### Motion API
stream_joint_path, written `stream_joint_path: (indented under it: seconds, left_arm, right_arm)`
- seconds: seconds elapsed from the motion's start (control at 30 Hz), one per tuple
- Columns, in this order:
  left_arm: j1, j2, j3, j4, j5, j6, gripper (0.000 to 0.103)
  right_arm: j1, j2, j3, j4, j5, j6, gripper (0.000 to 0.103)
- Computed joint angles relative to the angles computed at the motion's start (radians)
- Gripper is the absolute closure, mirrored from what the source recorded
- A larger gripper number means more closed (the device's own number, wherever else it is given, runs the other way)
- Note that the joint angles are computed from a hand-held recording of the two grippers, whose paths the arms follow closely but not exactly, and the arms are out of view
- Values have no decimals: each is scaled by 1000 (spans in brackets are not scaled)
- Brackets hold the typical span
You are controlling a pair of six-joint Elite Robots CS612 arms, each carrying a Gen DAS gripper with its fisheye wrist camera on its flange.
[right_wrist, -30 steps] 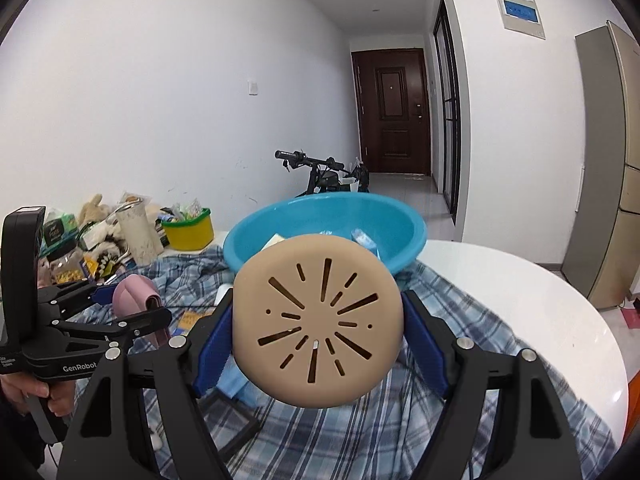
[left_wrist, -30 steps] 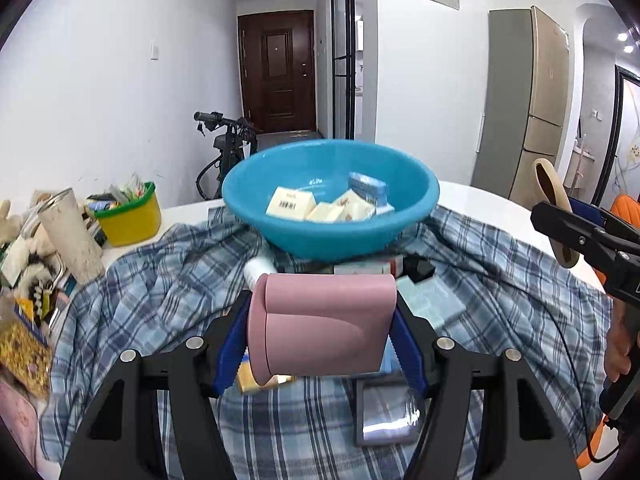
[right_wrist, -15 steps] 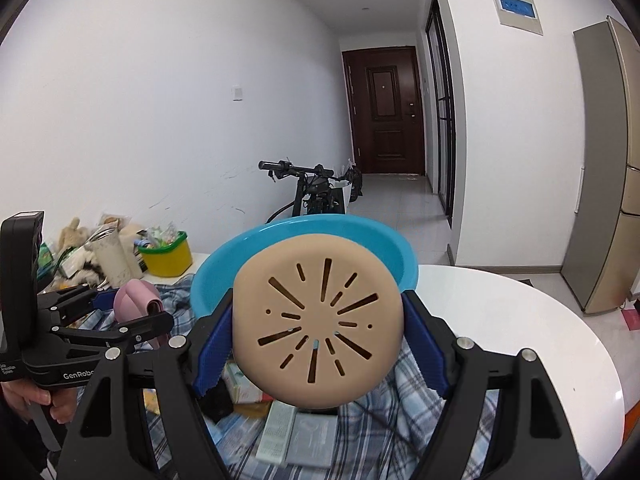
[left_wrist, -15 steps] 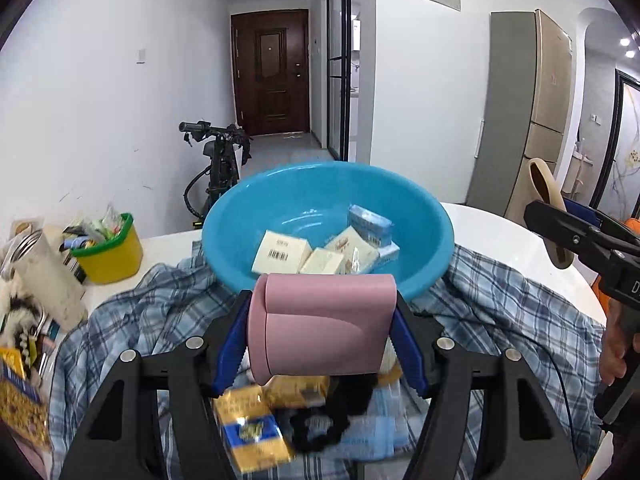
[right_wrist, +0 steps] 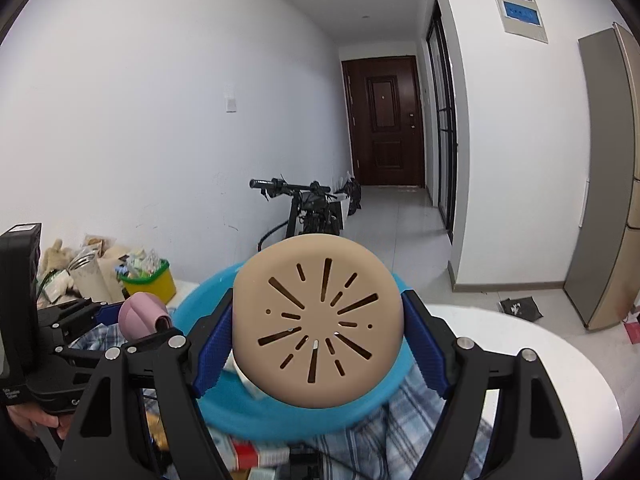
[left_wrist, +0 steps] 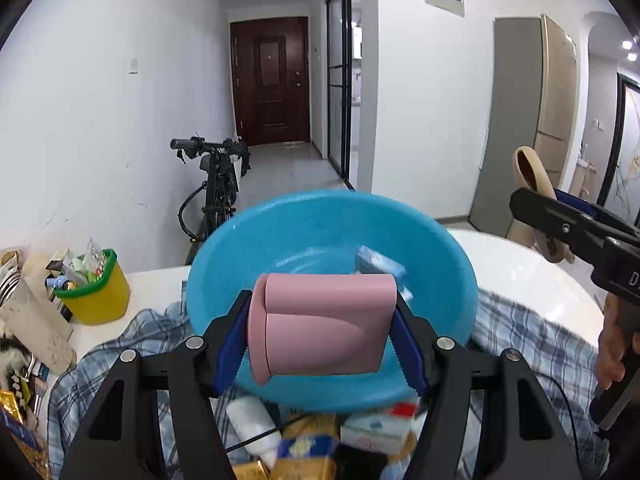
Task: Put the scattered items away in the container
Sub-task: 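Lift the pink cup and tan soap dish and carry both over the blue basin, then lower the pink cup into the basin and open the left gripper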
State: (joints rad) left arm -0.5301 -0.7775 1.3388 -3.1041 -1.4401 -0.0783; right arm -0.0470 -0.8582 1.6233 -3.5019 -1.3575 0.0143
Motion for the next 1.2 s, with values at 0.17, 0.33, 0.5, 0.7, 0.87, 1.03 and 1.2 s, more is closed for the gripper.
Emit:
stream_joint_path:
  seconds: [0.17,0.33,0.5,0.7,0.87,1.03,1.2]
  left_arm:
    - [7,26,-58,-20,6,15,36]
    - [20,61,-133,-13,-3,-1,36]
    - [30,102,-209,14,3,-16,36]
    - [43,165,-323,72,2,-60,36]
    - [54,198,-372,93,14,-69,36]
    - [62,212,-385,110,14,-96,36]
    - [71,234,-424,185,19,-103,36]
  right_arm:
    - [8,29,-61,10,-20,-18,26]
    - [4,57,-105,13,-10,16,26]
    - [0,83,-146,32,-8,38,26]
    - [-4,106,-190,40,-16,84,26]
    - [-4,123,-224,49,-46,79,26]
    - [-9,141,-254,87,-64,67,26]
    - [-14,153,-269,141,-49,62,26]
